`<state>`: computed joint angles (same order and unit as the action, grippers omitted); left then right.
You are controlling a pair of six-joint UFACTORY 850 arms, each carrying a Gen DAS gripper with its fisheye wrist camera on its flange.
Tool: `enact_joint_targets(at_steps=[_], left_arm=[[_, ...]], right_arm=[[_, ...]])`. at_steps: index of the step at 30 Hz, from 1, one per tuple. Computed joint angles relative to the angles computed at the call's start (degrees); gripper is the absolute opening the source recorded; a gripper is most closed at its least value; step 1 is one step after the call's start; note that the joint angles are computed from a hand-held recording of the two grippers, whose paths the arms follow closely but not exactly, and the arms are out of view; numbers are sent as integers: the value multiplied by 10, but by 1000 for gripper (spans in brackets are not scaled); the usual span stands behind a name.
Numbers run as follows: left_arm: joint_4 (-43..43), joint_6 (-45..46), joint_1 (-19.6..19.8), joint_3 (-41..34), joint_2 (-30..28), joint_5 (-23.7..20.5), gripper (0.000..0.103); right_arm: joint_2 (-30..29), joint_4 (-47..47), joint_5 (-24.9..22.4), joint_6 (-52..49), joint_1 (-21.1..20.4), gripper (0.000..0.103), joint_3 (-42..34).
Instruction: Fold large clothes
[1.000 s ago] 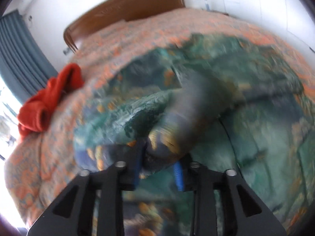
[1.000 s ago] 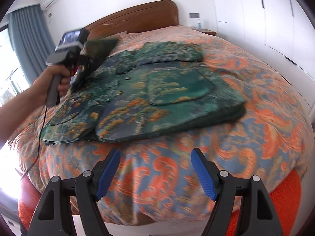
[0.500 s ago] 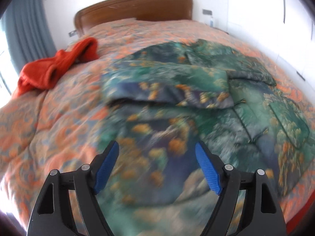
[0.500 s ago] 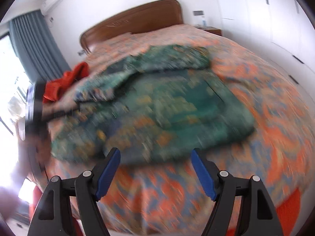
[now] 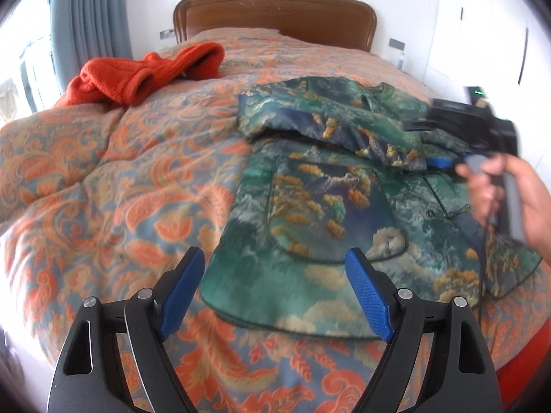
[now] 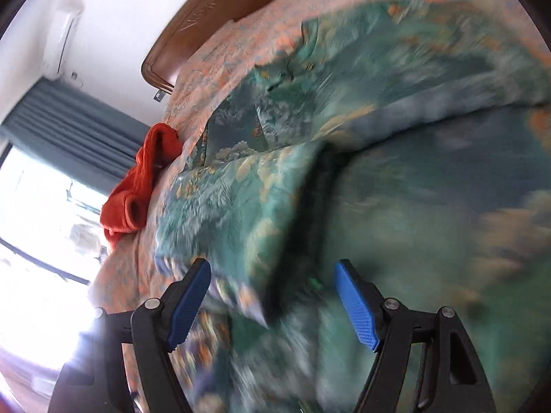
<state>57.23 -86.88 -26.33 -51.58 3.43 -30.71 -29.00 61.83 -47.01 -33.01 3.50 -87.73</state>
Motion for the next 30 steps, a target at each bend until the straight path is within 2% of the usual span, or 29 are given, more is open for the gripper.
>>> enact_joint_targets(at_steps=[1,2,3,5,6,11,15,19,20,22,23,24,27,29,30], left_arm=[[-8,4,2,3,0,2,85],[-18,10,5,5,0,4,85],[-25,12,8,9,3,7,85],[-32,8,13,16,12,20,85],[-31,1,15,21,18,29,85],[-8,-42,12,16,27,64,85],[-38,-13,8,-8,13,93,86],[-77,47,-3,-30,-9,82,87],[-92,70,-4,-34,-14,76,88],[-106,95,-6,-37,-20,66,90],[-116,110,-5,-40,-24,62,90],[-135,138,-1,-46,-29,57,90],[-172,202,20,-64,-34,65,90],[-153,204,41,-91,-40,72,91],[-140,200,51,-106,-48,77,96]], right_arm=[[-18,-12,-7,13,8,76,-18],[-31,-45,3,43,20,67,-35],[-37,-75,17,70,28,40,-46],[-47,-156,34,117,44,21,-76],[-44,-178,49,108,51,17,-88],[-27,-259,187,16,80,16,-141],[-95,-342,195,24,95,16,-258],[-204,-450,120,150,92,18,-394],[-222,-463,100,181,89,25,-410],[-232,-469,73,223,80,40,-404],[-237,-464,60,235,75,52,-405],[-237,-445,53,239,70,54,-397],[-197,-343,76,189,50,55,-323],[-143,-297,117,156,38,55,-247],[-116,-261,139,122,31,56,-208]])
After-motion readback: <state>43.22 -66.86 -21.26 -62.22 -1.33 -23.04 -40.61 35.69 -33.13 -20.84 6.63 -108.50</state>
